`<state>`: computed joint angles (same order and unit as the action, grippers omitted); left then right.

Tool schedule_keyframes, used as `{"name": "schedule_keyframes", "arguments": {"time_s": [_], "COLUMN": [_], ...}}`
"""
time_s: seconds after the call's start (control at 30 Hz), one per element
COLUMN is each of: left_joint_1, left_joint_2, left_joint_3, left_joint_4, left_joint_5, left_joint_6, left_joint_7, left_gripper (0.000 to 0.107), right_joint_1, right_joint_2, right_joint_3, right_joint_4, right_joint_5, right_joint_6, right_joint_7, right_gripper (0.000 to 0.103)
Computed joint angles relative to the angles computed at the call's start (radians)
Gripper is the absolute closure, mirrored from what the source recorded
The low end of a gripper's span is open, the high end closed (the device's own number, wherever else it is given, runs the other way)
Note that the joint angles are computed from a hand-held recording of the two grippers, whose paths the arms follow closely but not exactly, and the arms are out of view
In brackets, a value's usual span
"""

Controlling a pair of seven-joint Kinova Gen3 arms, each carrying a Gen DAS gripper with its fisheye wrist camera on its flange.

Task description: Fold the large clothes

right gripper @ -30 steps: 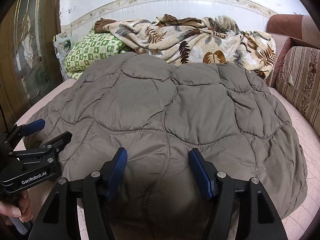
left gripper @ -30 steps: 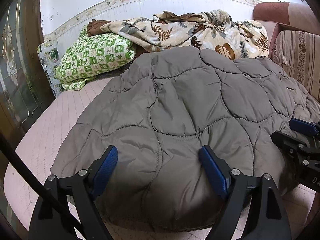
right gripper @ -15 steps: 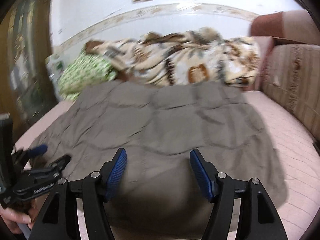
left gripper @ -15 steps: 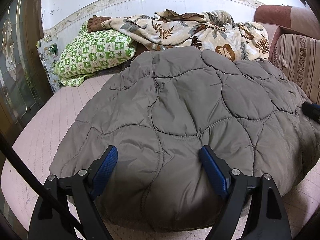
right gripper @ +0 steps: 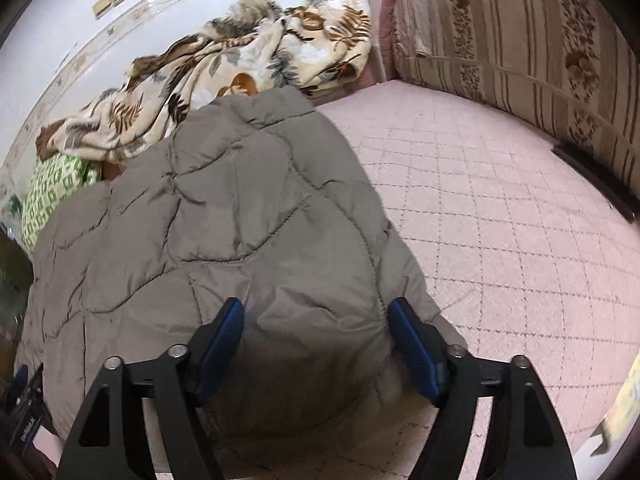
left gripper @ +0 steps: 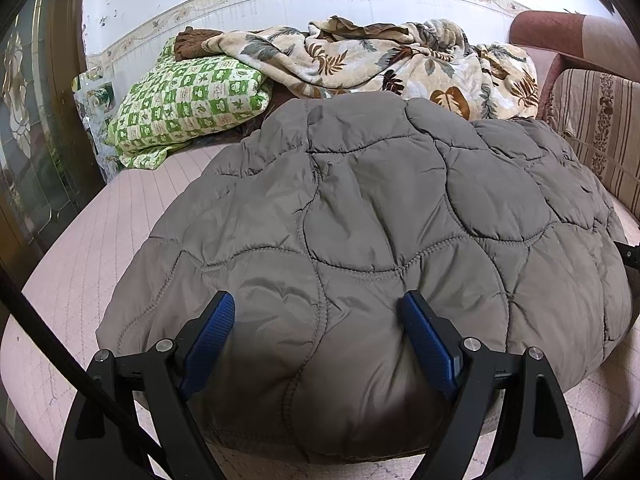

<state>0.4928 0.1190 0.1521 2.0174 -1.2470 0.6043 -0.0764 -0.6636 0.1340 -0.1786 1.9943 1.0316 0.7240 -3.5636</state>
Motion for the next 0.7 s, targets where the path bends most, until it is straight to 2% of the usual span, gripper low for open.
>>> {"name": "schedule_keyframes", "arguments": {"time_s": [0.1,0.23,0.3,0.37,0.43,0.5,0.57,0.63,0.7], "left_joint_1": [-0.006,-0.033,-0.045,-0.071,-0.107,-0.156,-0.182,-0.141,-0.124], "left_joint_2": [-0.011,-0.077,-0.105,-0.123,-0.113,-0.096,-0.081,-0.078,-0.105], "left_joint_3": [-0.001,0.001,0.020,0.036,0.022,0.013,0.024,0.013,0.021], "left_joint_4": [0.004,0.046,0.063,0.060,0.050,0.045,0.028,0.011,0.033], "left_joint_5": [0.006,0.009,0.005,0.066,0.148,0.229,0.294,0.295,0.251], "left_joint_6": [-0.011,-0.034,0.005,0.042,0.034,-0.008,-0.011,0.034,0.034], "left_joint_7": [0.001,0.059,0.092,0.065,0.018,-0.027,-0.090,-0.102,-0.057], "left_gripper": [0.023,0.023,0.023,0.023,0.023,0.023,0.020,0.020,0.020], "right_joint_1": [-0.004,-0.137,-0.197,-0.236,-0.255,-0.227,-0.153,-0.078,-0.075], "right_joint_2": [0.009,0.011,0.004,0.014,0.026,0.028,0.037,0.055,0.040], "right_joint_3": [-0.045,-0.046,-0.070,-0.092,-0.098,-0.109,-0.142,-0.166,-0.138], "right_joint_4": [-0.019,-0.018,-0.002,0.002,-0.005,-0.002,-0.014,-0.029,-0.021], "right_joint_5": [0.015,0.165,0.246,0.288,0.286,0.280,0.236,0.175,0.158], "right_joint_6": [0.085,0.248,0.308,0.347,0.332,0.267,0.185,0.104,0.057], "right_joint_7": [-0.031,-0.064,-0.077,-0.062,-0.013,-0.009,0.030,0.098,0.106], "right_gripper": [0.022,0.022,0.022,0.022,0.022,0.022,0.022,0.021,0.021]}}
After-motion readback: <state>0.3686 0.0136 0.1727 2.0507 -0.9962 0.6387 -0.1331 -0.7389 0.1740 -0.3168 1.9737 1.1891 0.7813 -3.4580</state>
